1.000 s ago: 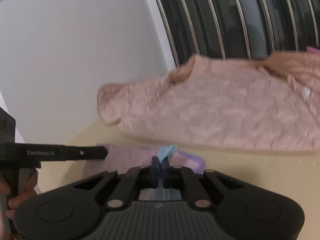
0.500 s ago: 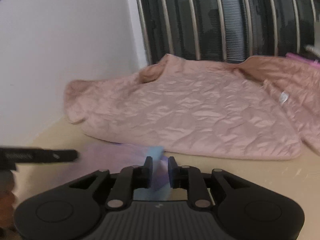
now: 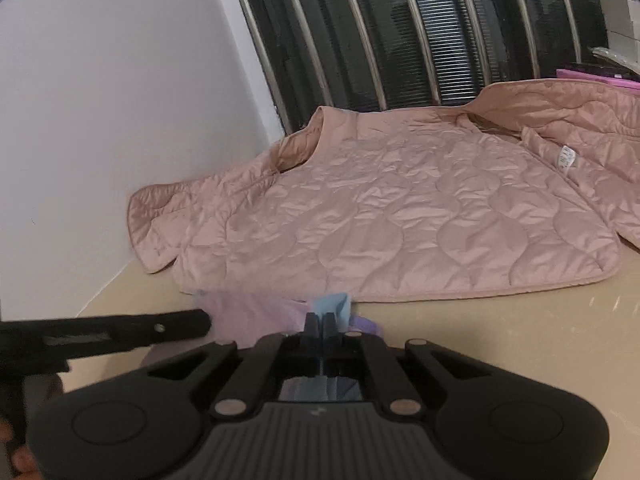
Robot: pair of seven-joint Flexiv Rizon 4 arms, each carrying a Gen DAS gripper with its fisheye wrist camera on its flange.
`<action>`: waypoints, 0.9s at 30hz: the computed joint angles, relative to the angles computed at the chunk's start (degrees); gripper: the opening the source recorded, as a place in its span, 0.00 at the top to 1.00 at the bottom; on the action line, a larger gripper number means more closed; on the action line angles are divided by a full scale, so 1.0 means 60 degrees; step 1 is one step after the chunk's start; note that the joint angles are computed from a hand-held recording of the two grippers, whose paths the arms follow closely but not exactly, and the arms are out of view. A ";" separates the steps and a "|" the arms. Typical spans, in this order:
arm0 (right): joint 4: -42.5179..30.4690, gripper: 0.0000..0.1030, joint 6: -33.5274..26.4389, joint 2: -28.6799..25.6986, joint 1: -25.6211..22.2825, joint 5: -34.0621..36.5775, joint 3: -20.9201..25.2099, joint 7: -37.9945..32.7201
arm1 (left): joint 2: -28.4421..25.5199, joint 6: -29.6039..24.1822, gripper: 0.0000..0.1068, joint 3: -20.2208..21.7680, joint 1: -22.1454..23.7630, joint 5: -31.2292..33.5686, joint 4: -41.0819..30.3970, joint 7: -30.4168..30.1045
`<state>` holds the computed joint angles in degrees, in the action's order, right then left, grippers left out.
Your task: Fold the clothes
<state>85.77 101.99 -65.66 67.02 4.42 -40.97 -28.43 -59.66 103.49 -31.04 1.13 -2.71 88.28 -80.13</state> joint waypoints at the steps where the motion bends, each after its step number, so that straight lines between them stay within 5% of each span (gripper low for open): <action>1: -0.0150 0.99 -0.0217 0.0007 -0.0172 -0.0147 0.0202 -0.0037 | -0.0150 0.0056 0.89 -0.0084 0.0034 0.0028 -0.0103 0.0016; 3: -0.0321 0.98 -0.0391 -0.0082 -0.0346 -0.0316 0.0373 0.0104 | -0.0226 0.0436 0.81 -0.0081 0.0064 0.0200 -0.0045 0.0016; 5: -0.0102 0.92 -0.0170 -0.0154 -0.0079 -0.0205 0.0082 0.0285 | 0.0228 0.0687 0.58 0.0552 -0.0211 -0.0055 0.0388 -0.0375; 6: 0.0137 0.90 -0.0036 -0.0174 0.0198 -0.0019 -0.0194 0.0389 | 0.0435 0.0826 0.54 0.0814 -0.0304 -0.0130 0.0621 -0.0560; 8: 0.0640 0.53 0.0235 -0.0264 0.0786 0.0497 -0.0777 0.0564 | 0.0751 0.1018 0.51 0.1212 -0.0405 -0.0195 0.1014 -0.0873; 10: 0.0890 0.44 0.0489 -0.0363 0.1087 0.0960 -0.1035 0.0640 | 0.0793 0.0877 0.47 0.0976 -0.0129 0.0023 0.1203 -0.1056; 12: 0.0670 0.40 0.0496 -0.0123 0.0627 0.0814 -0.0378 0.0447 | 0.0718 0.0543 0.45 0.0819 -0.0049 0.0172 0.1123 -0.1023; 18: -0.0039 0.46 -0.0233 -0.0133 0.0084 0.0073 0.0113 0.0447 | 0.0998 0.0670 0.53 0.2151 -0.1284 -0.0515 0.1097 -0.1347; 19: -0.0051 0.59 -0.0382 -0.0096 0.0084 -0.0134 0.0116 0.0380 | 0.1029 0.0689 0.64 0.2157 -0.1307 -0.0522 0.1164 -0.1388; 21: -0.0078 0.76 -0.0521 0.0090 -0.0076 -0.0479 0.0415 0.0336 | 0.1026 0.0607 0.85 0.1418 -0.0741 -0.0333 0.1458 -0.1574; 23: 0.0021 0.87 -0.0586 0.0327 -0.0200 -0.0573 0.0722 0.0514 | 0.1019 0.0657 0.89 0.0669 -0.0089 -0.0127 0.1907 -0.1874; 27: 0.1112 0.89 0.0045 0.0873 0.0188 -0.0491 0.0873 0.0432 | 0.1453 0.1238 0.87 0.0342 0.0428 0.0499 0.3176 -0.2331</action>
<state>92.45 102.27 -60.42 68.15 1.47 -35.73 -25.84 -50.94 110.92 -28.99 3.70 0.29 107.33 -94.11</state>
